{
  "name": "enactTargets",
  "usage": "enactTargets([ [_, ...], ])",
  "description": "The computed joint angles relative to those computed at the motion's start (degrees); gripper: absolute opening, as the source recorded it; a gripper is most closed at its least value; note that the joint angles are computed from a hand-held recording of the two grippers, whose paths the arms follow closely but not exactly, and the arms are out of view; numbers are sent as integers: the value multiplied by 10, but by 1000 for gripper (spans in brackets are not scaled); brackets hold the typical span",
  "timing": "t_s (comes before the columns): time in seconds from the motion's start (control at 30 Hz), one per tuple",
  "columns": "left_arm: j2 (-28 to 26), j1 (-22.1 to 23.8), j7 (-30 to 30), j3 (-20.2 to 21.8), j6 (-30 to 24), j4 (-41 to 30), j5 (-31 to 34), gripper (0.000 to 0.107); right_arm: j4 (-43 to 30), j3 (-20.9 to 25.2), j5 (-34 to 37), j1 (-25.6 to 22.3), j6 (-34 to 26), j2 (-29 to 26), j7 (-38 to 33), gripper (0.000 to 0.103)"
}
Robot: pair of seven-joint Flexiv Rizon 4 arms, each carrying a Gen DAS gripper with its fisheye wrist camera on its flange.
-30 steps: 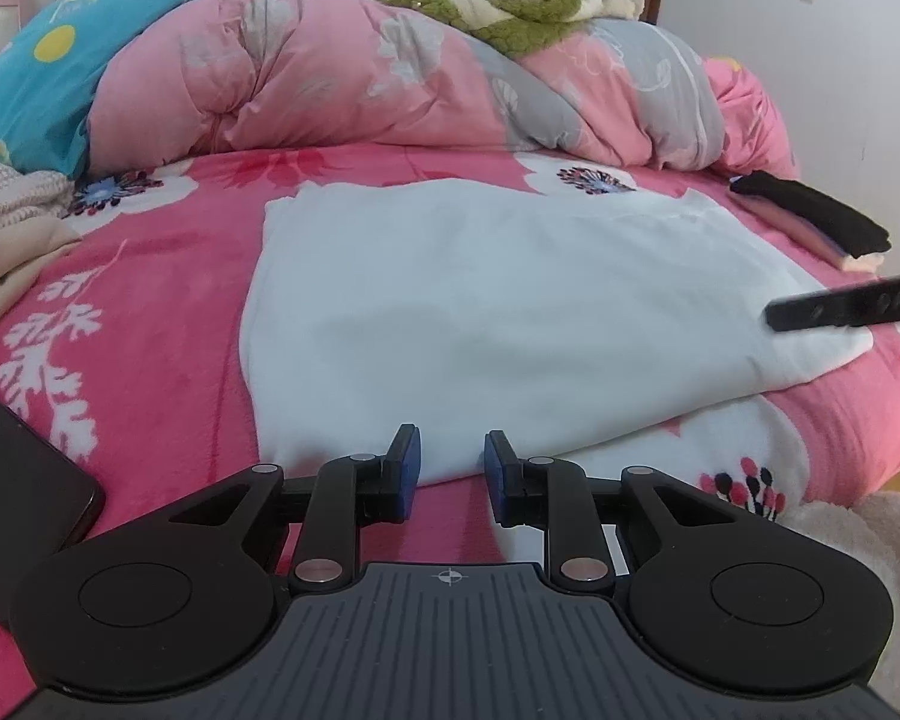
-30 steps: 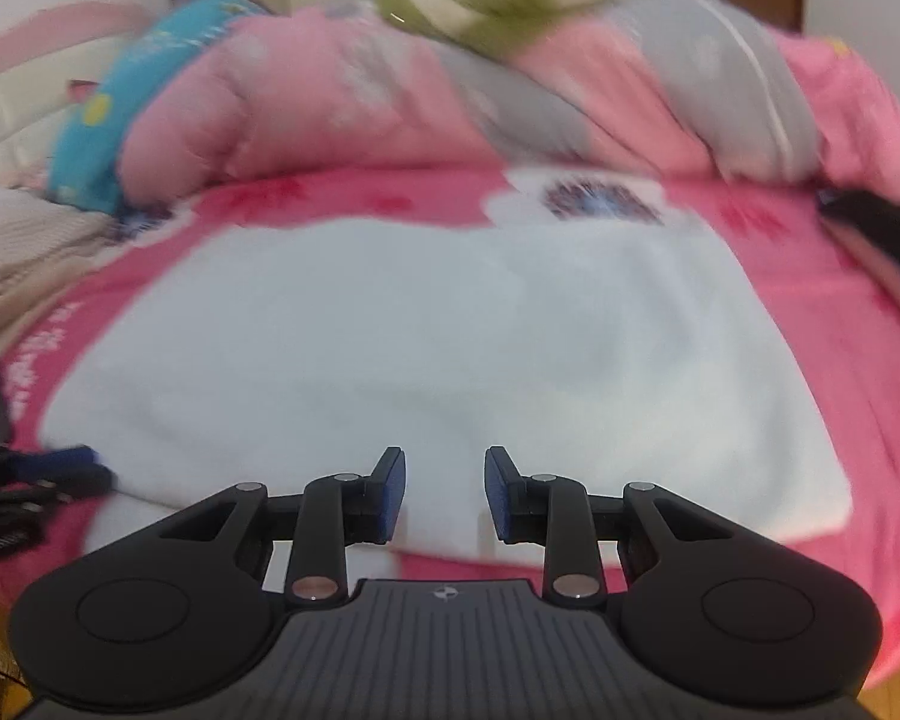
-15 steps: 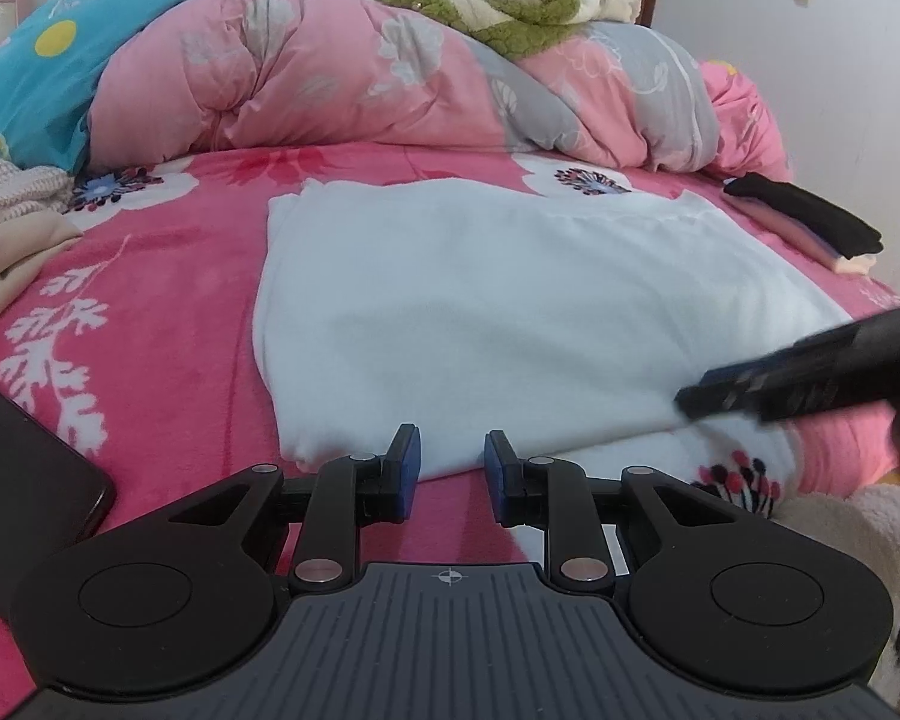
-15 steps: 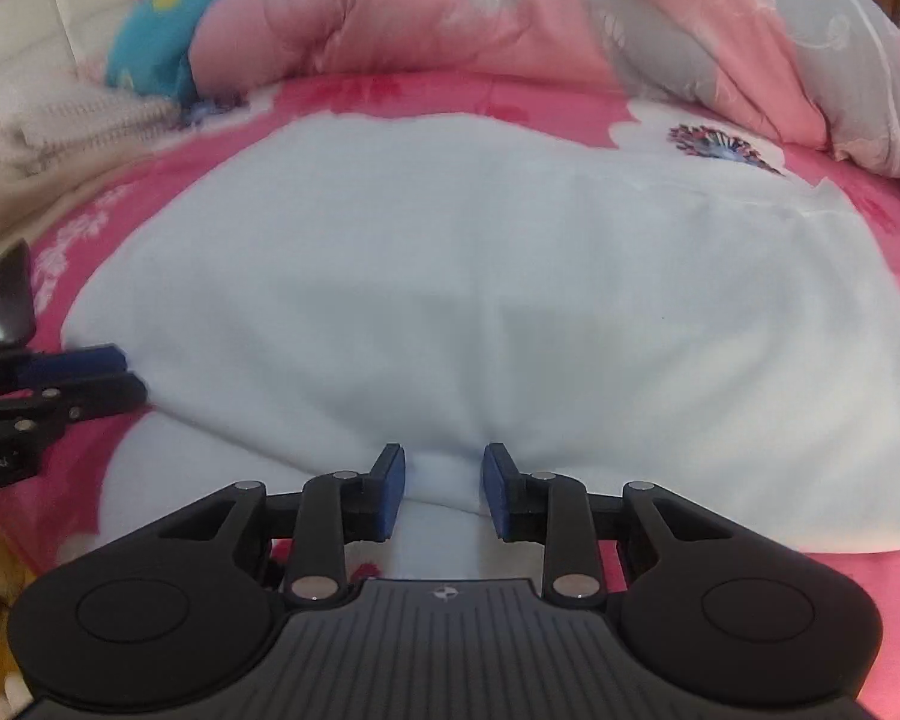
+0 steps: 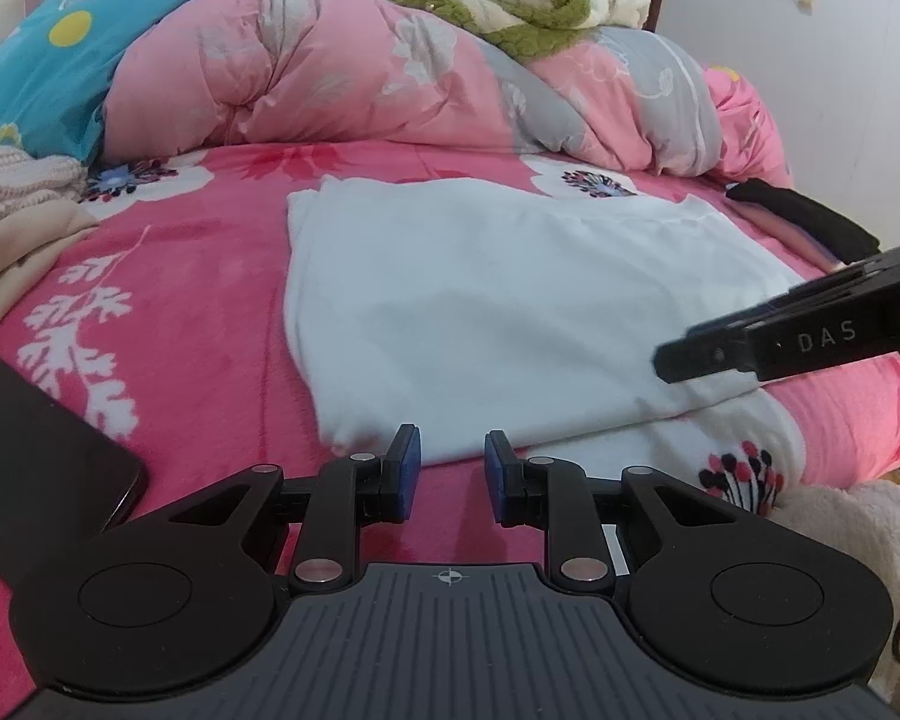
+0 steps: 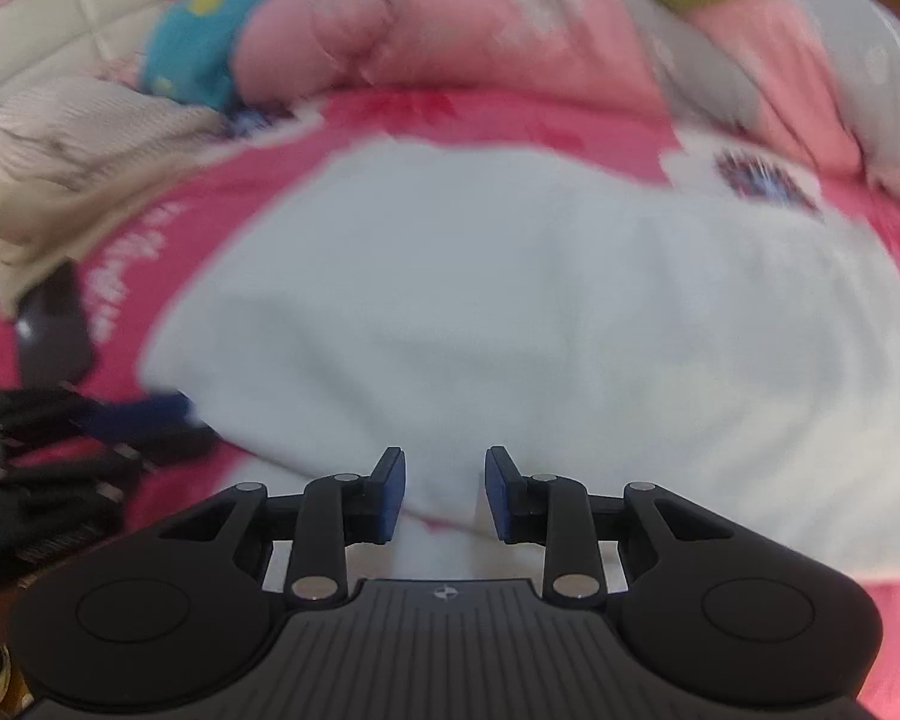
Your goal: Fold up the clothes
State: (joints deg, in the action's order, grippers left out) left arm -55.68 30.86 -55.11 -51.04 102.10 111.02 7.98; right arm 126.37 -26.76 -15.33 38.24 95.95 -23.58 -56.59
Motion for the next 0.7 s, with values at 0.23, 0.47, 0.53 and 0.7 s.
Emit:
enactTargets([
  [0.23, 12, 9, -3, 6, -2, 9, -3, 23, -18, 20, 0, -1, -20, -21, -3, 31],
  [0.47, 20, 32, -11, -2, 5, 21, -4, 23, -65, 129, -4, -85, -29, -47, -28, 31],
  [0.53, 24, 38, -18, -2, 11, 23, -2, 23, -69, 127, -15, -86, -34, -45, -10, 30],
  [0.7, 31, 46, -41, 5, 16, 21, -2, 24, -80, 126, -21, -75, 21, -55, -20, 28],
])
